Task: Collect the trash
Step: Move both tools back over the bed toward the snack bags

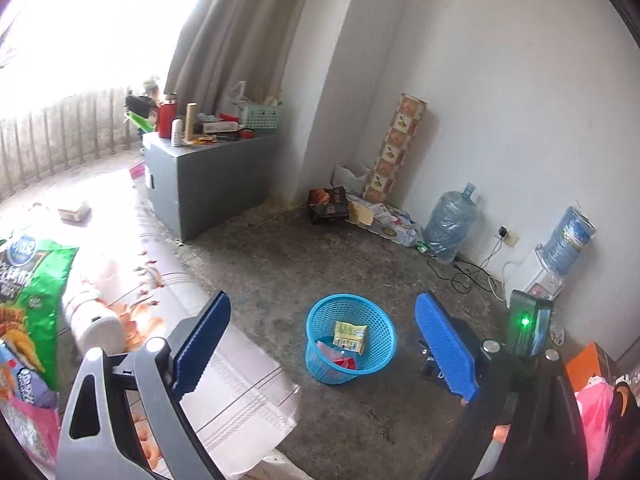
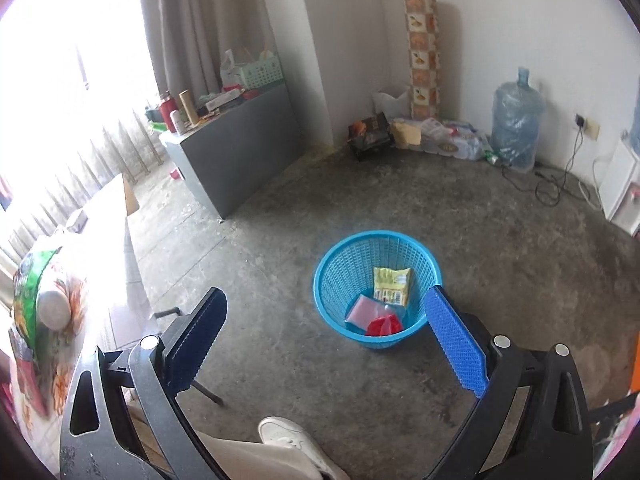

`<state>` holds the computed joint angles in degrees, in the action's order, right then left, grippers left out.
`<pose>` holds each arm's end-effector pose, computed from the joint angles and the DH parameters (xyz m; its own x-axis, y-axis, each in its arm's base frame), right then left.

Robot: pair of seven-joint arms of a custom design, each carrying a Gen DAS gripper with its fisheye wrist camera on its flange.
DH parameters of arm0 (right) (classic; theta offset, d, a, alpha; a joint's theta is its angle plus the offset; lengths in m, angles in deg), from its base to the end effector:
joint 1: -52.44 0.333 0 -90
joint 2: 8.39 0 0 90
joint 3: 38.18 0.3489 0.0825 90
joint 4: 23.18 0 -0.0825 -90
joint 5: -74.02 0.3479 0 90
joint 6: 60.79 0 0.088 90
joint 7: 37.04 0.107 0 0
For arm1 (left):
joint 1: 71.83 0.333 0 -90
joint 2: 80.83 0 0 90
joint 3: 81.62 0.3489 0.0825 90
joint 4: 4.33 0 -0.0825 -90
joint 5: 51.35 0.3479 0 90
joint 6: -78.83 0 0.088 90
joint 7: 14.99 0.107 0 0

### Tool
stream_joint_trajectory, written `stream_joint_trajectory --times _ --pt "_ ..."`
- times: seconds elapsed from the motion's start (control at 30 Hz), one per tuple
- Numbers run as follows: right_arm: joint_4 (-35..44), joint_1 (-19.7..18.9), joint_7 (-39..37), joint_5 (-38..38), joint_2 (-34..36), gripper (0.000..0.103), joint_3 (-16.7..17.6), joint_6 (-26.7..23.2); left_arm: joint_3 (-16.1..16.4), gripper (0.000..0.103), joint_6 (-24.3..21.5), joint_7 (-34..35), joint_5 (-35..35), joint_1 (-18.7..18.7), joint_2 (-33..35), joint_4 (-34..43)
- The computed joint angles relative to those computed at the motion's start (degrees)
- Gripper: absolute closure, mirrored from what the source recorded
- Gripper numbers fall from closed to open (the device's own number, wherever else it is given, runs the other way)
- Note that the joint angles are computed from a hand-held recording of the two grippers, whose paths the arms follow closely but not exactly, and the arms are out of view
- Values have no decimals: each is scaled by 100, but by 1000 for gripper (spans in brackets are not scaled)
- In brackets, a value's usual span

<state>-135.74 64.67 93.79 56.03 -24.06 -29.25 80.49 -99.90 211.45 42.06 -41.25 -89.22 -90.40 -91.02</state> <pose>0.4422 0.1860 0.7145 -0.0936 -0.9823 -0.1623 -0.6726 0.1826 -0.7172 0.3824 -0.3015 0.8564 -0.2439 -0.9372 0.2495 -0.6058 -0.0537 -0.7938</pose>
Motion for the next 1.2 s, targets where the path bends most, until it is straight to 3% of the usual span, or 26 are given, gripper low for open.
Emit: stream_joint_trajectory --times 0.23,0.5,1.2 --pt "317 136 -144 -764 95 8 345 -259 267 11 4 -134 -90 425 -1145 -1145" --pt "546 389 -339 -1052 195 8 427 -285 361 11 -30 -107 -155 863 -1950 -1882" --pt "558 665 -630 -753 248 8 363 48 451 11 -261 -132 -240 1333 -2521 -2419"
